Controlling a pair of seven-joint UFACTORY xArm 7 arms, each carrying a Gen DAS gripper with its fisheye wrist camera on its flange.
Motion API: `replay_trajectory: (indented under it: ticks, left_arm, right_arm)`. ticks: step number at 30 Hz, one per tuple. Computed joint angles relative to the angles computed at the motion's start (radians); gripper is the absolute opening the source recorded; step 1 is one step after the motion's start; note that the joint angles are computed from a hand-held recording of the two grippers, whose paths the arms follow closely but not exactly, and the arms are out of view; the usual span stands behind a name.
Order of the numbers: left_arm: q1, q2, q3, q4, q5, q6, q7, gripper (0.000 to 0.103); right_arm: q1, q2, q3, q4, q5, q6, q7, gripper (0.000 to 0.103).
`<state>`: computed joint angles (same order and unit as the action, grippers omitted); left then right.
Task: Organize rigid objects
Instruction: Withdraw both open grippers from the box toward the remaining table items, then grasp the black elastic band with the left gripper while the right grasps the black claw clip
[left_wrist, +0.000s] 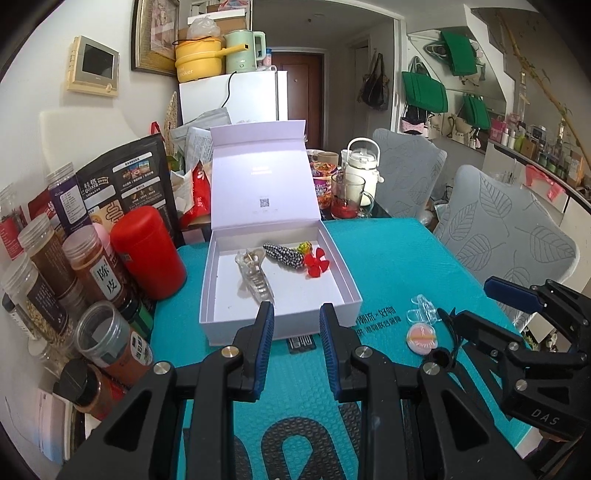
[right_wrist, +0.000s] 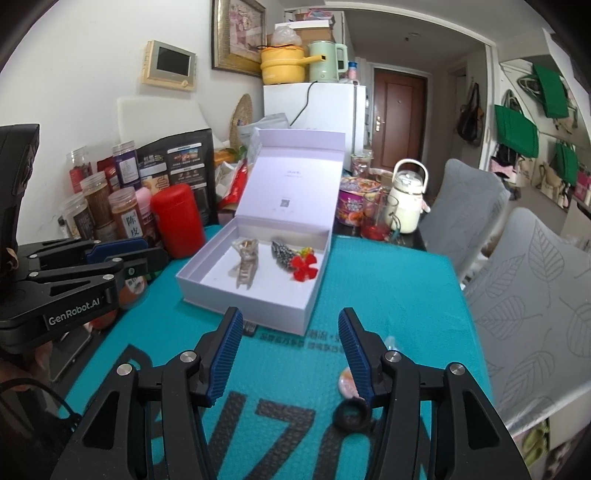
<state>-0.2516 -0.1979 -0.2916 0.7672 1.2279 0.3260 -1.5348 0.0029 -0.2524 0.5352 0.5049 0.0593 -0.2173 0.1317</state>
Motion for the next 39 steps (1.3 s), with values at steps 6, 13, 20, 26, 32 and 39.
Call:
replay_trajectory:
  ticks: [6,13,20,26,32,39]
  left_arm:
    - [-0.004,0.000,-0.014,-0.015,0.084,-0.008,-0.100,0.099]
    - [-0.054,0.042,-0.012,0.001,0.053,0.038,-0.050,0.099]
    - [-0.096,0.107,0.016,0.017,0.005,-0.002,-0.003,0.099]
    - [-0.133,0.172,0.038,0.043,0.017,-0.043,-0.002,0.099]
    - [-0.179,0.247,0.068,0.082,0.011,-0.095,0.029,0.099]
    - [-0.247,0.354,0.118,0.146,-0.063,-0.127,0.119,0.099]
  right_arm:
    - [0.041,-0.066,-0.049,-0.080,0.007,-0.009,0.033,0.055]
    - [0.057,-0.111,-0.083,-0.153,0.003,-0.018,0.075,0.056]
    - [0.046,-0.127,-0.111,-0.205,-0.002,-0.018,0.104,0.057]
    - [0.077,-0.111,-0.173,-0.244,-0.009,-0.038,0.117,0.057]
    - [0.044,-0.089,-0.150,-0.280,0.028,-0.062,0.110,0.057]
    - [0.060,-0.057,-0.202,-0.311,0.054,-0.085,0.090,0.057]
